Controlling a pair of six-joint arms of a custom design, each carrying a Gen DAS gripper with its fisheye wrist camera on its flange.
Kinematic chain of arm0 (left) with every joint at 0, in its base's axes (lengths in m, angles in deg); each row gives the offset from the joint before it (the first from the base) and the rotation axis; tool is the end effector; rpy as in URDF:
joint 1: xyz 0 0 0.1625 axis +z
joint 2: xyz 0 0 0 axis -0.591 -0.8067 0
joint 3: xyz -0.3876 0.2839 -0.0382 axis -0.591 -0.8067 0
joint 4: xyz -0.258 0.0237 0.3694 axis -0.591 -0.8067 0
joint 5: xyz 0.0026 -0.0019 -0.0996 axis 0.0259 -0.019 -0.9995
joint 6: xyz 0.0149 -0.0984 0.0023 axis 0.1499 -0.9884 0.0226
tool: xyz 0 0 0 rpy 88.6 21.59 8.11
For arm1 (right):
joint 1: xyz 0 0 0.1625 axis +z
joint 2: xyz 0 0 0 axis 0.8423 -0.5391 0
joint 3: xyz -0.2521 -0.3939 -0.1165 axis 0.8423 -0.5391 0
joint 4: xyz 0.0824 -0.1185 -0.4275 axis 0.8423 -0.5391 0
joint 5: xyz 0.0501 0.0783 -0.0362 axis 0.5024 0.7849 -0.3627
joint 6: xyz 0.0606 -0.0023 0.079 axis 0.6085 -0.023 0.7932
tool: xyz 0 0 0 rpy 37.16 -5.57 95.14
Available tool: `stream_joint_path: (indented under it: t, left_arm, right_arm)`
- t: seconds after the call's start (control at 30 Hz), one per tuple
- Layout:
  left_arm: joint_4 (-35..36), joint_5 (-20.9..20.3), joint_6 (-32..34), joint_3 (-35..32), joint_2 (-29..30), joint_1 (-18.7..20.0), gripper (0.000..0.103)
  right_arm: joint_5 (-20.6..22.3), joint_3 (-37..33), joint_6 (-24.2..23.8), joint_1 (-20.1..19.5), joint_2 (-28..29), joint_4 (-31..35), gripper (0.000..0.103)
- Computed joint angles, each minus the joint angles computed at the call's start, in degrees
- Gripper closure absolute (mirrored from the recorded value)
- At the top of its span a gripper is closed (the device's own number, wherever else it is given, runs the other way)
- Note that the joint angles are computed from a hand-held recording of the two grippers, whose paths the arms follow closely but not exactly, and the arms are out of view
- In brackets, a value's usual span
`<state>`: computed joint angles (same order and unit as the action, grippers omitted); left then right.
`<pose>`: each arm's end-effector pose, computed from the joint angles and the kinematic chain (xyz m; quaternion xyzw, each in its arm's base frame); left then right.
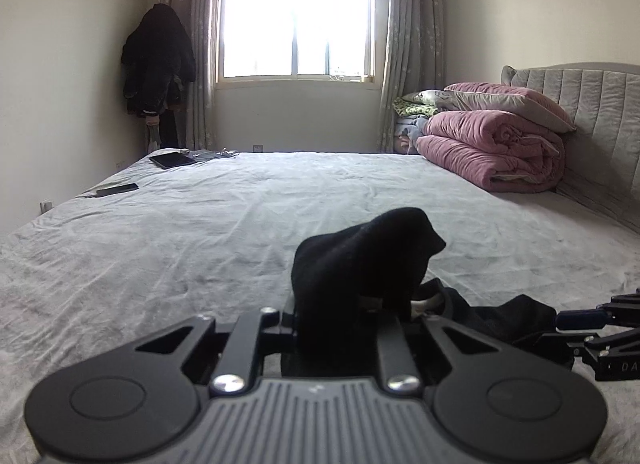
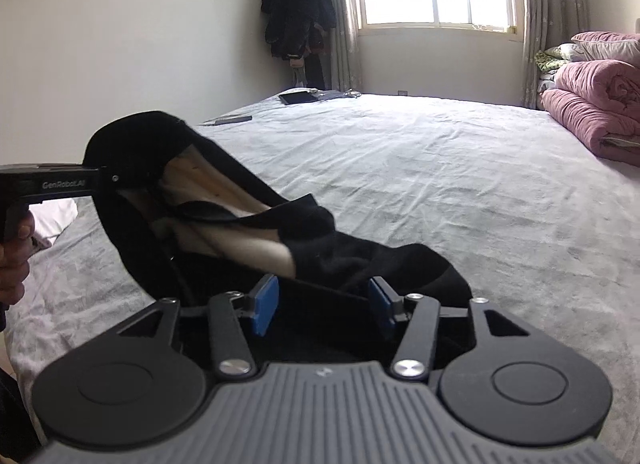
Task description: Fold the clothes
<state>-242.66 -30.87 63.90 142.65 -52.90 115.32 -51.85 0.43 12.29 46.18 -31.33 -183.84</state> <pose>-0.0007 -0.8383 0.3426 0.3173 0.7961 -0.4591 0.2342 0.2979 -0.8132 -0.0018 0.2606 -0.8333 0.4315 0.2268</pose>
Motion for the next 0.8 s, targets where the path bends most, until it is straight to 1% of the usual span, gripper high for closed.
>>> stream_joint_path:
  t: [0.17, 0.2, 0.27, 0.3, 0.37, 0.4, 0.47, 0.57, 0.67, 0.73, 0.77, 0.8]
  left_arm:
    - [0.2, -0.3, -0.2, -0.1, 0.0, 0.1, 0.088]
    - [-1.0, -0.7, -0.4, 0.0, -0.1, 0.1, 0.088]
    - [-3.4, -1.6, -0.8, 0.0, -0.2, 0.3, 0.088]
    - [-4.5, -2.0, -1.0, 0.1, -0.2, 0.3, 0.088]
    - [-6.6, -2.7, -1.4, 0.0, -0.3, 0.4, 0.088]
    - [-6.4, -2.9, -1.6, 0.0, -0.4, 0.5, 0.088]
    - [-5.8, -3.6, -2.1, -0.1, -0.6, 0.8, 0.088]
    - [-6.5, -4.1, -2.0, -0.1, -0.6, 0.9, 0.088]
    - [-8.7, -3.8, -1.6, -0.4, -0.4, 1.0, 0.088]
    - [-9.5, -2.9, -2.5, -1.1, -0.3, 1.1, 0.088]
    - [-9.8, -2.2, -3.0, -1.7, -0.1, 1.2, 0.088]
    - [-10.0, -1.5, -3.5, -2.2, 0.1, 1.2, 0.088]
  right_arm:
    - [-3.7, -2.2, 2.4, -0.4, 0.9, 3.9, 0.048]
    - [-5.0, -3.0, 2.4, -0.3, 1.4, 4.0, 0.048]
    - [-7.2, -4.2, 2.4, -0.1, 2.3, 2.0, 0.047]
    - [-8.3, -4.8, 2.3, -0.1, 2.7, 1.0, 0.041]
    - [-10.6, -6.3, 2.3, -0.2, 3.7, -1.9, 0.034]
    - [-11.5, -7.0, 2.2, -0.3, 4.1, -2.8, 0.03]
    - [-11.1, -7.9, 2.3, -0.9, 4.6, -2.0, 0.026]
    - [-10.4, -9.3, 2.5, -1.8, 5.4, -0.7, 0.025]
    - [-6.6, -7.8, 3.5, -2.6, 4.5, 0.8, 0.025]
    - [-4.6, -6.3, 3.2, -2.4, 3.7, 2.2, 0.029]
    - [-3.4, -5.8, 1.8, -2.2, 3.4, 2.5, 0.03]
    - [-2.4, -5.5, -0.3, -2.0, 3.4, 2.5, 0.033]
